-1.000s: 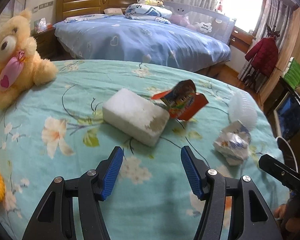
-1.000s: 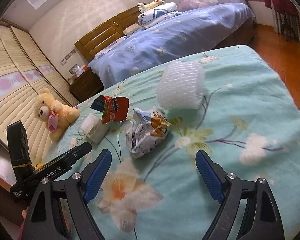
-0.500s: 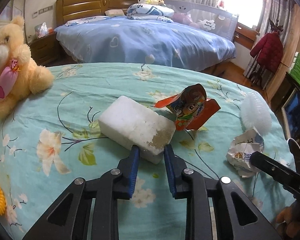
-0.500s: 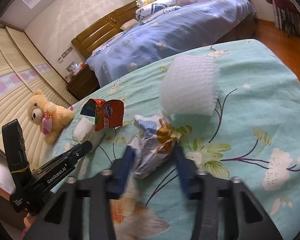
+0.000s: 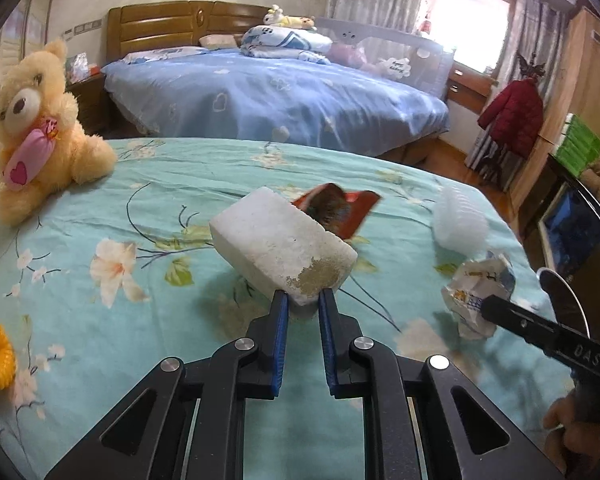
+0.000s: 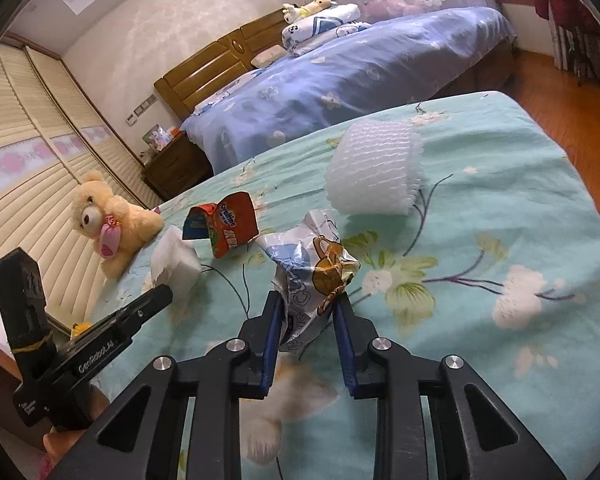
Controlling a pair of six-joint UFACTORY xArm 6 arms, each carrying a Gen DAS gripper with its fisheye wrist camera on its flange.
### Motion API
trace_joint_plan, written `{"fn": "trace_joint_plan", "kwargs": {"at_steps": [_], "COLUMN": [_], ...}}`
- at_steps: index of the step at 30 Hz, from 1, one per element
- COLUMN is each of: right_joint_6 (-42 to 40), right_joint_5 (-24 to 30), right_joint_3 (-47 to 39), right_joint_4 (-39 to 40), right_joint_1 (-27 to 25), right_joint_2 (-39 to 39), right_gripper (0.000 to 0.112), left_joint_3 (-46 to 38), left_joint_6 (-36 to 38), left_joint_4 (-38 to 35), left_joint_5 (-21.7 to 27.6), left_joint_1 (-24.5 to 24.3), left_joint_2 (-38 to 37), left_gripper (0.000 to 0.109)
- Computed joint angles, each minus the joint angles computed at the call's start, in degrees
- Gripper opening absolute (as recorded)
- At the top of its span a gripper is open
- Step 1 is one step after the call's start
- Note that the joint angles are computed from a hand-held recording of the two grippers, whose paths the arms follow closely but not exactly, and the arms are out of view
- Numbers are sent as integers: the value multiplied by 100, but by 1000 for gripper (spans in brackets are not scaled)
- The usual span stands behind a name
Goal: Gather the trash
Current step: 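Carry the white foam block over the bin with the left tool while the right carries the wrapper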
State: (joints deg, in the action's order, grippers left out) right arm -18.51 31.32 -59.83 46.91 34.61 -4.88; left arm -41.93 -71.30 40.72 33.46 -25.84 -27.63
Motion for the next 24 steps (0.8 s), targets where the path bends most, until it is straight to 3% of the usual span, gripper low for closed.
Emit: {"fn": "trace_joint_plan", "kwargs": {"at_steps": [9, 24], "right_joint_6": [18, 210], "right_joint_5": [-38, -35], "right_joint_3": [499, 1312], "right_joint_4": [-25, -255], "right_joint_1": [-247, -985], "right_joint_2": [-604, -1587], "right_gripper": [26, 26], "left_joint_3": [2, -627], "left_joint_6": [-38, 538], "left_joint_4": [-14, -300], "left_joint_5": [184, -185], "left_joint_1": [-666, -1218], "left_joint_2": [-239, 439], "left_gripper": [14, 14]}}
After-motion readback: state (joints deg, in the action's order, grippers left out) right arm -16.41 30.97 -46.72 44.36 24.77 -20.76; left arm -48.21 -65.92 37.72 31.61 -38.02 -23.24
